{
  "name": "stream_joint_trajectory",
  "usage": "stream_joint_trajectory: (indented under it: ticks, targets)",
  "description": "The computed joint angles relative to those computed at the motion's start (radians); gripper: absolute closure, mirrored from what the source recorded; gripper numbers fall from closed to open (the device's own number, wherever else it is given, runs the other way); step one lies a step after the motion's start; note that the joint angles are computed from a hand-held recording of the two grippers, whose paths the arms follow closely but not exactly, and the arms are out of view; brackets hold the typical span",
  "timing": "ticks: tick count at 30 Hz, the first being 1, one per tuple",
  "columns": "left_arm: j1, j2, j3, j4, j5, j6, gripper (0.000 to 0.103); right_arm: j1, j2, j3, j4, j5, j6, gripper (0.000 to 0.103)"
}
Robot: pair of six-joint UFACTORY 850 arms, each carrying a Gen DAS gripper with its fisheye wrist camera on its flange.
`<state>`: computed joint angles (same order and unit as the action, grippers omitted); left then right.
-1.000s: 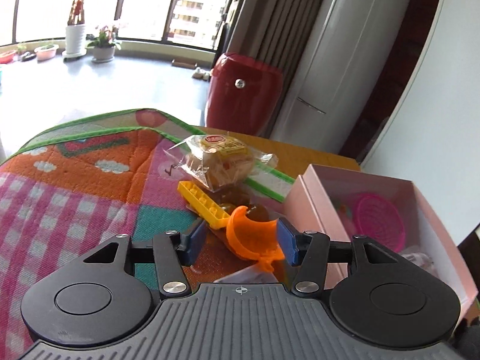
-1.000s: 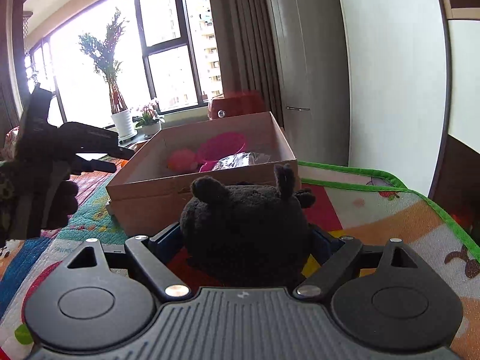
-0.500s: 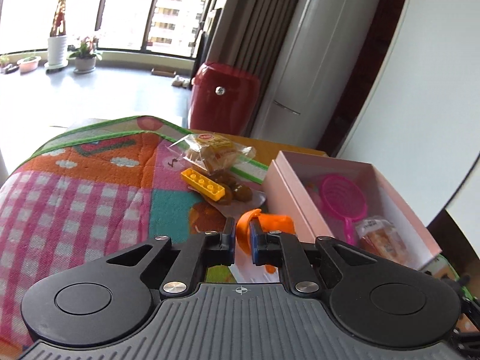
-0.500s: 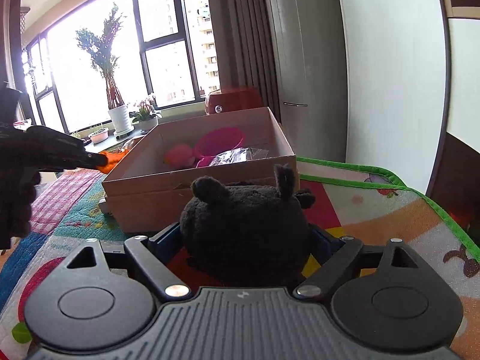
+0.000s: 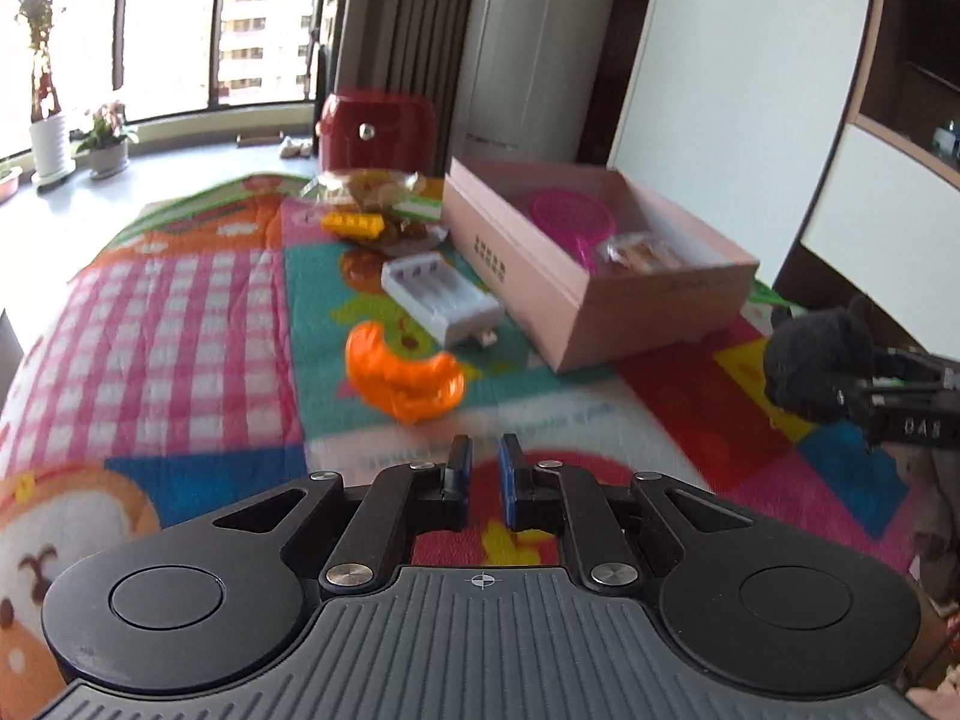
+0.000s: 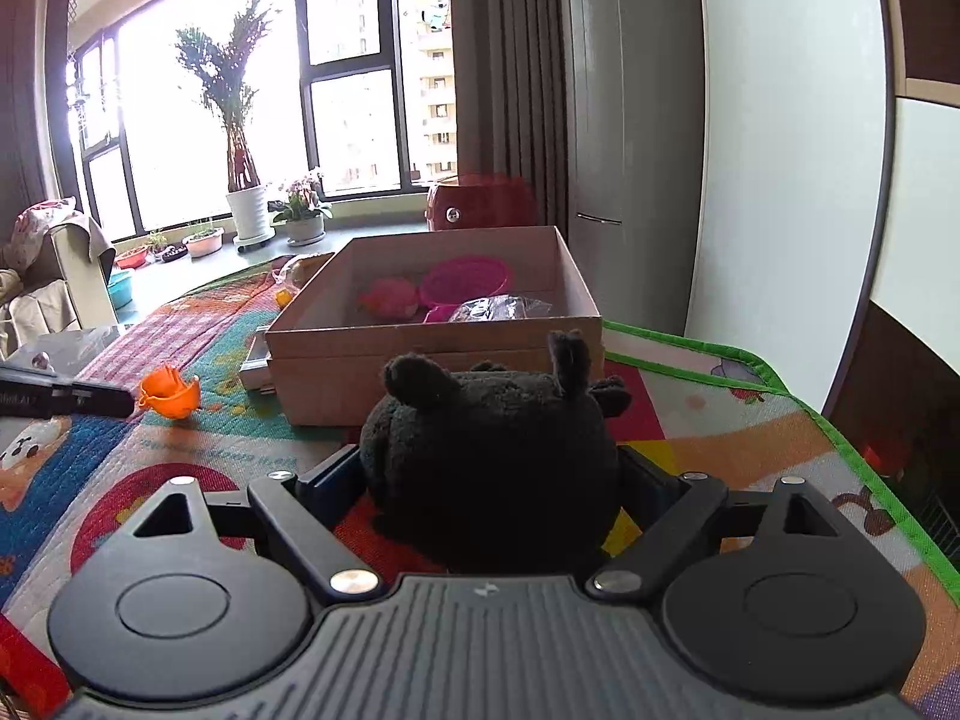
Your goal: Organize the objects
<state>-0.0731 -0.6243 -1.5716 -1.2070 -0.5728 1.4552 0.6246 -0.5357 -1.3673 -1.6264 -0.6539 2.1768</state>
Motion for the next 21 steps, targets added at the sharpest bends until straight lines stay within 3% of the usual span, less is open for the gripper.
stream_joint_trajectory:
  ticks: [2,6,9,12,14,16,19,21]
  targets:
    - [0.002,0.001,0.027,0.043,-0.015,-0.020,0.091,-0.004,-0.015,-0.016,0.036,0.002,-0.037,0.015]
    - [-0.002,0.029,0.087,-0.041,0.020,0.117,0.091,-0.018,-0.051,-0.057,0.095,0.018,-0.106,0.007]
    - [-0.012,0.037,0.094,-0.020,0.028,0.131,0.081,-0.024,-0.076,-0.087,0.128,0.017,-0.139,0.000]
    - [-0.018,0.033,0.087,0.002,0.002,0.124,0.060,-0.025,-0.092,-0.101,0.144,0.017,-0.161,0.000]
    - [-0.021,0.025,0.076,0.014,-0.031,0.103,0.037,-0.030,-0.095,-0.104,0.163,0.035,-0.174,0.000]
    - [-0.027,0.026,0.080,0.009,-0.040,0.115,0.026,-0.035,-0.093,-0.099,0.158,0.049,-0.154,0.000]
    - [-0.024,0.023,0.070,-0.011,-0.057,0.107,0.030,-0.044,-0.093,-0.100,0.196,0.076,-0.170,0.000]
    - [-0.017,0.034,0.084,-0.128,-0.030,0.177,0.030,-0.048,-0.094,-0.103,0.216,0.087,-0.182,0.000]
